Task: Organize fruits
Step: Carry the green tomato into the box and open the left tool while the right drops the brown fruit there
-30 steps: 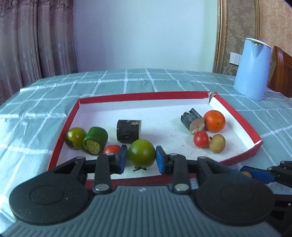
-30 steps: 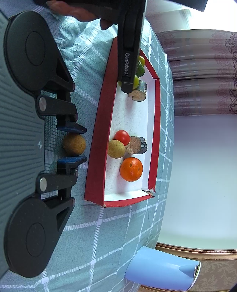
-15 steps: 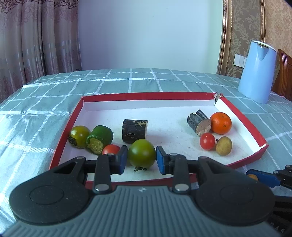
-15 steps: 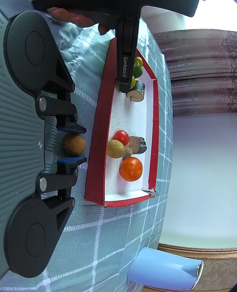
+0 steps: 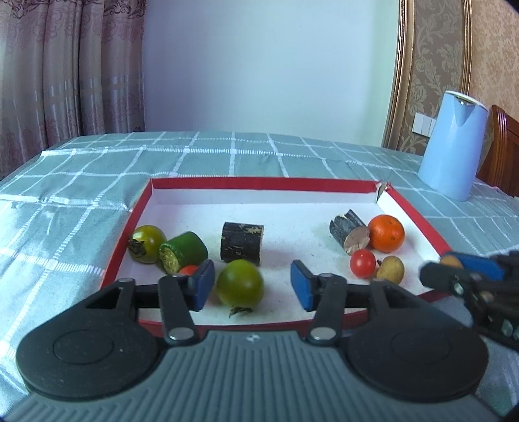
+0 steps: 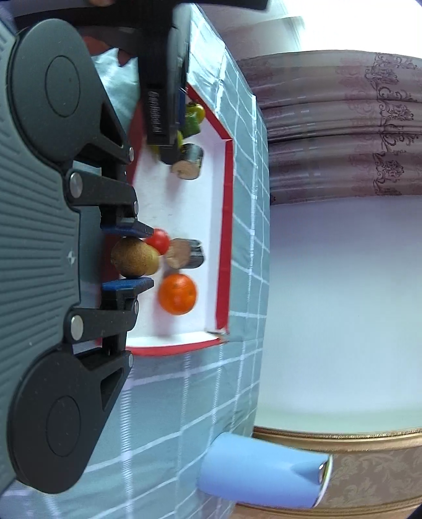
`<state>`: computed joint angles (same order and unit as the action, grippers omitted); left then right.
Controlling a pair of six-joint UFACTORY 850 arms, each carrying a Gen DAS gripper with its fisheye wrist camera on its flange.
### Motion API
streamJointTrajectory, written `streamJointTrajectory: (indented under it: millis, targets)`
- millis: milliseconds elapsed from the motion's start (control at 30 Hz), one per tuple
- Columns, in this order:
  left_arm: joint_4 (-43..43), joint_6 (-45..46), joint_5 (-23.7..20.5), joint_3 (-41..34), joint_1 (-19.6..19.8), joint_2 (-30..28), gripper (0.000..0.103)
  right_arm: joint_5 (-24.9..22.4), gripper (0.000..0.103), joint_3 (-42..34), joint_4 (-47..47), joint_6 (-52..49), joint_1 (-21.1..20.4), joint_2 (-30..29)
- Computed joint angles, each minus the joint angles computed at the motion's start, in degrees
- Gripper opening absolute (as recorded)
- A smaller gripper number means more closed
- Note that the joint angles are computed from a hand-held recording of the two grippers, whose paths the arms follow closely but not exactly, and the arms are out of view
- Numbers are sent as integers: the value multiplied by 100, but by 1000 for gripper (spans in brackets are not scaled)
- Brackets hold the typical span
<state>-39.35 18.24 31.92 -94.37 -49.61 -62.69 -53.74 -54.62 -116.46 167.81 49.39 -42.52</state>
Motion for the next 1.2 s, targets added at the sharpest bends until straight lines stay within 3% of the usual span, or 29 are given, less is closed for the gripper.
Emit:
streamJointTrajectory:
  millis: [33,67,100,167,400,633,767,900,1033,1200]
  targets:
    - [-86,55,86,15,-16,5,63,29,26,-74,28,-135,-37,-25]
    - [-250,154,220,25,-43,4,78,75,26,-155,27,-269,-78,-56]
    - [-425,259,410,37,-76,-4,84,118,26,-235,17,-370,-113,-91]
    - [-504,295,565,68,-95,2,84,202,26,-429,46,-606,-179,-189]
    - [-647,281,224,-18,-6,-12,82,443,26,-839,81,-1020,-300,-433]
    - [-741,-250,483,201,53,116,83,760,25,-1060,16,-1254,-388,-574]
    - [-552,-502,235,199,118,134,83,713,25,-1244,55,-1512,-384,-697]
    - [-626,-397,254,184,95,125,85,716,25,-1358,-59,-1636,-402,-792]
    - [-599,-465,264,205,98,136,86,861,26,-1164,-728,-987,-502,-669]
    - [-592,-469,244,203,106,134,86,734,32,-1119,-736,-946,-484,-668]
